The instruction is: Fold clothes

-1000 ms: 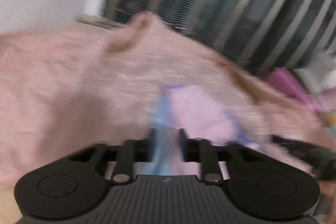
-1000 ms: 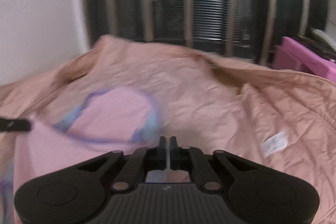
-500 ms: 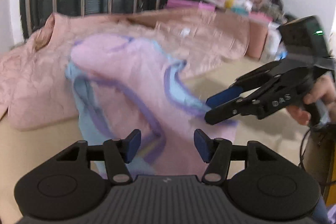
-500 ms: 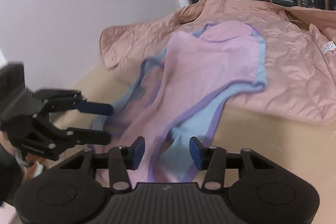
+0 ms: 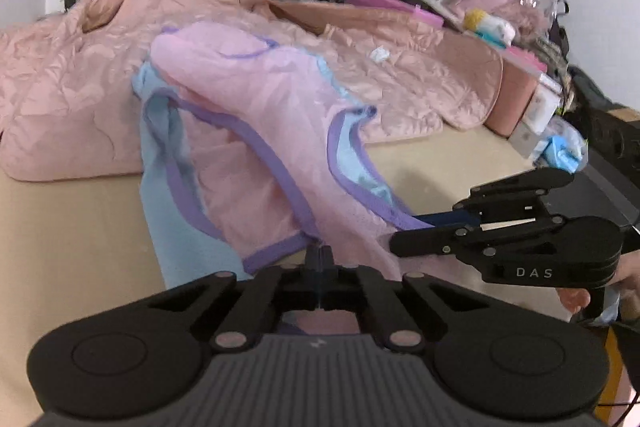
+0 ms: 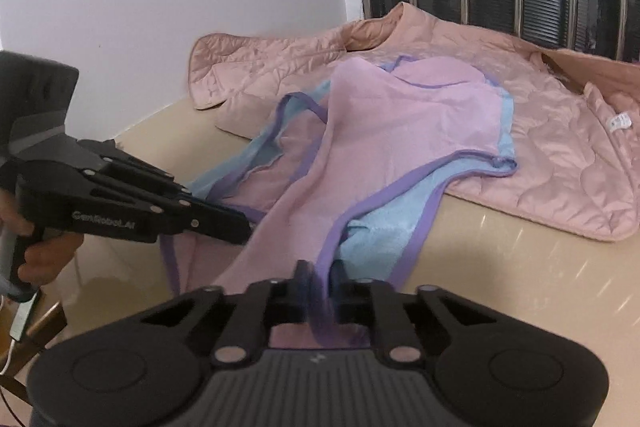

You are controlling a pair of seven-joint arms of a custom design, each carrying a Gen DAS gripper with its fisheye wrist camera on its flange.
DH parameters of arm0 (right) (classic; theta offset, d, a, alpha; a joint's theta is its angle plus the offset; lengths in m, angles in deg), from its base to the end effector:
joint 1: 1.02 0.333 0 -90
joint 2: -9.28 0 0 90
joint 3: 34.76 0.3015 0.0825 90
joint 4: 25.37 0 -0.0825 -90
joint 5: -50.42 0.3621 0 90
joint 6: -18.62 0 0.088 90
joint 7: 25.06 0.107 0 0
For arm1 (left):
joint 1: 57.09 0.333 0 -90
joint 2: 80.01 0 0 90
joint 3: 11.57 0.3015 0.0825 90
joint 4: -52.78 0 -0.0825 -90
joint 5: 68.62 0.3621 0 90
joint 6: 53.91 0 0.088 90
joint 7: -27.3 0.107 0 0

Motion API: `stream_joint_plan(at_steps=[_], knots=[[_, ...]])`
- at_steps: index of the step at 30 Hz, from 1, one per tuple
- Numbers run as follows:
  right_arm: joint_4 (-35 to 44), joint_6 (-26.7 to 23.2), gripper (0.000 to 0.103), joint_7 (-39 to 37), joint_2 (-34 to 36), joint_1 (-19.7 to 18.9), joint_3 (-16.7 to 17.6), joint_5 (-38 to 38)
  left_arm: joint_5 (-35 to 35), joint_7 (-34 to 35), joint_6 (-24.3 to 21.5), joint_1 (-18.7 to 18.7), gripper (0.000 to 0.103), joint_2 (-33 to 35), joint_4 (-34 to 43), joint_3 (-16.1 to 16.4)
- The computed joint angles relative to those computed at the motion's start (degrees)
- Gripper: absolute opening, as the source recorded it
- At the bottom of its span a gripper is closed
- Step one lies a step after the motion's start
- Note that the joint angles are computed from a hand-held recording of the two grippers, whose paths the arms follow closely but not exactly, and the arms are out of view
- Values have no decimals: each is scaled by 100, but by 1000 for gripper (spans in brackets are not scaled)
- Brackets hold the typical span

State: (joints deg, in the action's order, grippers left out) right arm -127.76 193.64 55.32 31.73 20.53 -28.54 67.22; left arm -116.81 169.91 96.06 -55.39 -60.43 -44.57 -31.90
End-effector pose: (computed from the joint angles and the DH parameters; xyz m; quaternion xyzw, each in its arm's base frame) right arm 0.6096 0.2843 0.4377 -0.7393 0.5201 -0.1723 0.3914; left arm 0.6439 -0.1700 0.4609 -0.4357 0.7904 -0.4262 0.0620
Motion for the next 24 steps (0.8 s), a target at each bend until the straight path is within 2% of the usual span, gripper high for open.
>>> stream_joint_plan(at_steps=[1,5,8,9,11,12,13,15,16,17,20,24], knots=[[-11,45,9,-8,-5,-31,41,45,-137,91,-25,63,0,-37,-21,-43],[-104,368,9,-611,-151,-754,856,759,-727,378,-160,225,0,-29,140,-76],[49,448,9,-988,-135,-996,1110,1140,-1056,599,-309,282,0,47,328,-59],[112,374,9,-919,-112,-896,971,1077,-1084,728,-366,279,2,76,374,-50],[248,208,9,-777,-58,-647,638,961,-702,560,-362,94,30,68,343,67],[316,127,9,-700,-28,-546,498,890,-475,485,-275,-12,51,48,280,109],[386,47,9,-619,5,-458,371,812,-234,395,-188,-112,51,31,219,142],[351,-15,9,-662,15,-494,431,859,44,266,-21,-198,40,86,174,155],[307,-3,9,-722,11,-542,504,927,228,74,11,-247,15,132,193,174],[270,12,9,-759,6,-565,544,981,331,-33,-72,-224,3,204,268,152],[162,73,9,-873,-23,-632,648,1140,413,-111,-62,-121,1,312,359,18],[19,199,9,-1054,-103,-762,802,1342,-581,164,-224,355,1,297,509,-294]])
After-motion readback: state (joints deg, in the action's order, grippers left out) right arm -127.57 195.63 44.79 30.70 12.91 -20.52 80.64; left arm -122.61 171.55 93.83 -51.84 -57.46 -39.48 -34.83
